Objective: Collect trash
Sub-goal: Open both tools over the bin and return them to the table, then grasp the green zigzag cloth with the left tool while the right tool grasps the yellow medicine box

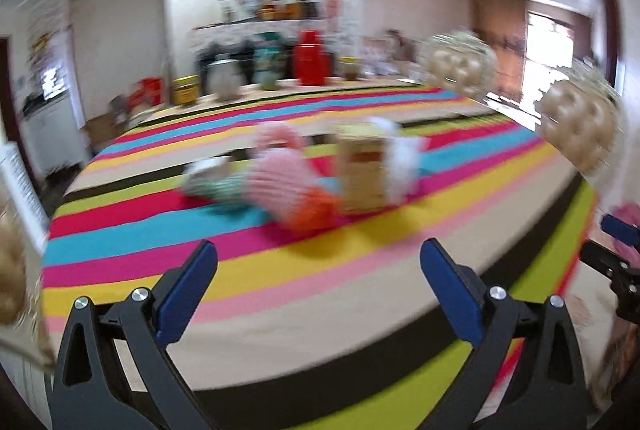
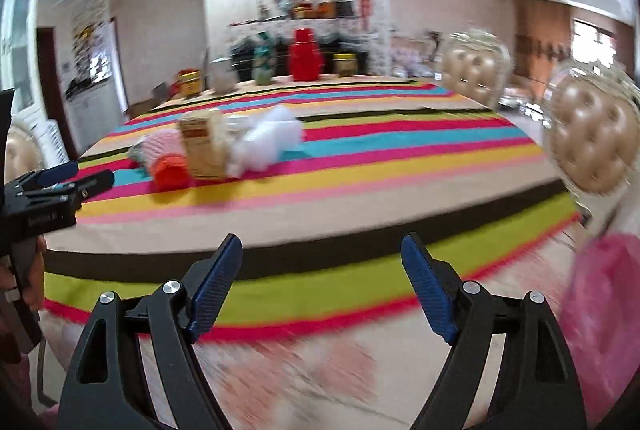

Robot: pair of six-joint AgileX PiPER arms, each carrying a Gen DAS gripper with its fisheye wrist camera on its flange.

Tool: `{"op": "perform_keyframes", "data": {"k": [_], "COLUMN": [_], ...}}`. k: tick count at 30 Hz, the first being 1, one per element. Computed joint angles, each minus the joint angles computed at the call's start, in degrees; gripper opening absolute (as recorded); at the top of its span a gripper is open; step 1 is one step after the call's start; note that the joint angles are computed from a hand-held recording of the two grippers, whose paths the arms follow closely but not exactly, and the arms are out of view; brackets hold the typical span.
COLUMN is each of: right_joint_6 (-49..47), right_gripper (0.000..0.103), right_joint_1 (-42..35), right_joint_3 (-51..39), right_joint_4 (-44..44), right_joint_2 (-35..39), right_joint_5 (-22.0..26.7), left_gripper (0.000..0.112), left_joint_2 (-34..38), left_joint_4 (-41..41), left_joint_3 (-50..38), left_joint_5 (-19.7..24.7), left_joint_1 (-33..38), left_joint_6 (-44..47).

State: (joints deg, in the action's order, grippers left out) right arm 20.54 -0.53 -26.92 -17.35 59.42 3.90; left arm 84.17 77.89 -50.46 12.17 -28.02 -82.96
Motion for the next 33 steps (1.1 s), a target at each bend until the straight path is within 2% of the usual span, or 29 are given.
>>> {"op": "perform_keyframes", "data": {"k": [3, 5, 7, 8, 10, 14, 15, 20, 22, 23, 25, 26, 28, 29, 31, 33], "right_joint_6": [17.19, 28.65, 38.51, 40.36, 37.52, 19.21, 16.88, 14.45, 16.09, 14.29, 12.58, 11.97, 8.83, 8.91, 6.30, 3.29], "right_gripper": [0.078, 0.078, 0.078, 0.078, 0.078, 0.078, 0.078, 0.078, 0.077, 0.077, 0.076, 0.074, 0.060, 0.053, 0.051, 0.051], "right_joint_1": [5.38, 8.49, 11.45, 12.37, 13.73, 13.97, 14.05, 15.55, 16.18, 16.19, 16.22, 16.18, 15.80, 15.60, 14.84, 14.25], "right_joint_3": [-5.26, -9.75, -14.72, -16.58, -21.60, -30.92, -33.12, -43.32, -46.42, -48.01, -50.76, -51.48, -52.41, -52.43, -50.93, -48.53], "right_joint_4": [-16.25, -27.22, -36.83, -38.53, -35.04, -13.31, -10.50, -6.84, -8.49, -6.67, -5.01, -4.54, -1.48, -1.38, 1.72, 4.68], "right_joint_2": [5.97, 11.60, 17.63, 19.83, 25.43, 34.33, 36.22, 43.97, 46.02, 47.08, 48.87, 49.42, 50.19, 50.29, 49.55, 47.92], "right_joint_5": [0.29, 0.67, 1.98, 2.53, 3.07, 3.90, 4.56, 8.87, 10.56, 11.19, 12.50, 12.52, 12.87, 12.87, 11.42, 9.92], "left_gripper": [0.098, 0.098, 0.098, 0.098, 0.098, 0.098, 0.098, 0.097, 0.095, 0.095, 0.092, 0.089, 0.088, 0.087, 0.081, 0.072], "left_joint_2": [-0.35, 1.11, 3.69, 5.00, 6.80, 13.00, 14.63, 24.38, 26.83, 28.70, 32.00, 33.82, 36.86, 38.07, 41.04, 45.02], "left_joint_4": [-1.08, -10.35, -21.53, -26.97, -35.53, -55.77, -58.50, -71.24, -74.57, -76.29, -74.39, -75.26, -78.93, -77.48, -75.01, -78.25], "left_joint_3": [0.15, -1.80, -5.06, -6.70, -8.77, -15.63, -17.32, -30.01, -33.04, -35.98, -41.11, -43.99, -48.96, -50.97, -55.41, -61.93], "left_joint_5": [-1.72, -4.43, -4.01, -3.73, -3.22, -0.16, 0.57, 8.22, 10.25, 12.13, 14.74, 16.24, 19.01, 19.98, 22.23, 26.47], "left_joint_1": [6.53, 11.51, 13.96, 15.13, 16.76, 19.67, 19.99, 21.07, 21.31, 21.32, 20.68, 20.40, 19.94, 19.31, 18.17, 17.99], "left_joint_6": [1.57, 11.12, 22.58, 28.31, 37.25, 58.82, 61.76, 75.33, 77.76, 78.89, 76.73, 77.54, 81.08, 79.82, 77.83, 79.81]}}
